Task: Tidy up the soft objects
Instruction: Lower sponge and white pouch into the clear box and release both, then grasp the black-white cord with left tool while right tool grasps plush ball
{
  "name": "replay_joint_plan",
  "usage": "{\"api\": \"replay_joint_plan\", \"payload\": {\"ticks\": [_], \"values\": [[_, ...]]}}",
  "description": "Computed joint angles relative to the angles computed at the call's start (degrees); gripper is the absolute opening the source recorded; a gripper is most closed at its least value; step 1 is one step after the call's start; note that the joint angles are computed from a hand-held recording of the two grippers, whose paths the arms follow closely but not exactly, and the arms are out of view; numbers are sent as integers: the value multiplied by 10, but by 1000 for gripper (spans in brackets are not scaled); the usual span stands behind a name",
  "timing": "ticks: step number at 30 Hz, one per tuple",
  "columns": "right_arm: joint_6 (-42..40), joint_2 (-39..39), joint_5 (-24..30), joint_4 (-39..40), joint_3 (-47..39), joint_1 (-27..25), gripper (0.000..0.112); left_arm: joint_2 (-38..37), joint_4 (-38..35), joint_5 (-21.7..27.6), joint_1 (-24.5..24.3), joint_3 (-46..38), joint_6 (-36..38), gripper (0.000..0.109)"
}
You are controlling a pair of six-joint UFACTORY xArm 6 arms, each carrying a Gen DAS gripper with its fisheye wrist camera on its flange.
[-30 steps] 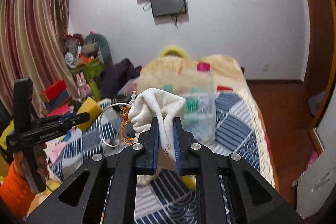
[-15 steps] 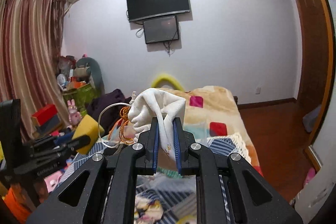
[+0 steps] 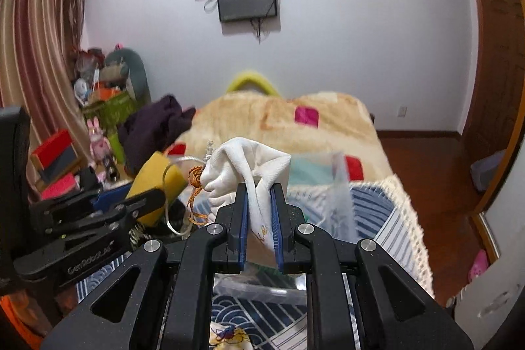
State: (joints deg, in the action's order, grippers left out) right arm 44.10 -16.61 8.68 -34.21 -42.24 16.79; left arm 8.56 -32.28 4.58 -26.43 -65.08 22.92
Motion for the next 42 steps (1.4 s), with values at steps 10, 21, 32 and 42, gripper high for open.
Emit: {"api": "replay_joint_plan", "payload": {"ticks": [10, 21, 32, 42], "values": [[-111, 25, 45, 117, -7, 20, 12, 28, 116, 55, 4, -21, -77, 31], [-163, -4, 64, 165, 8, 27, 37, -28, 68, 50, 2, 27, -34, 62], [-106, -114, 33, 98, 67, 8, 71, -150, 180, -62, 9, 164, -127, 101], [-88, -186, 76, 65, 126, 3, 79, -164, -16, -18, -7, 207, 49, 85]]}}
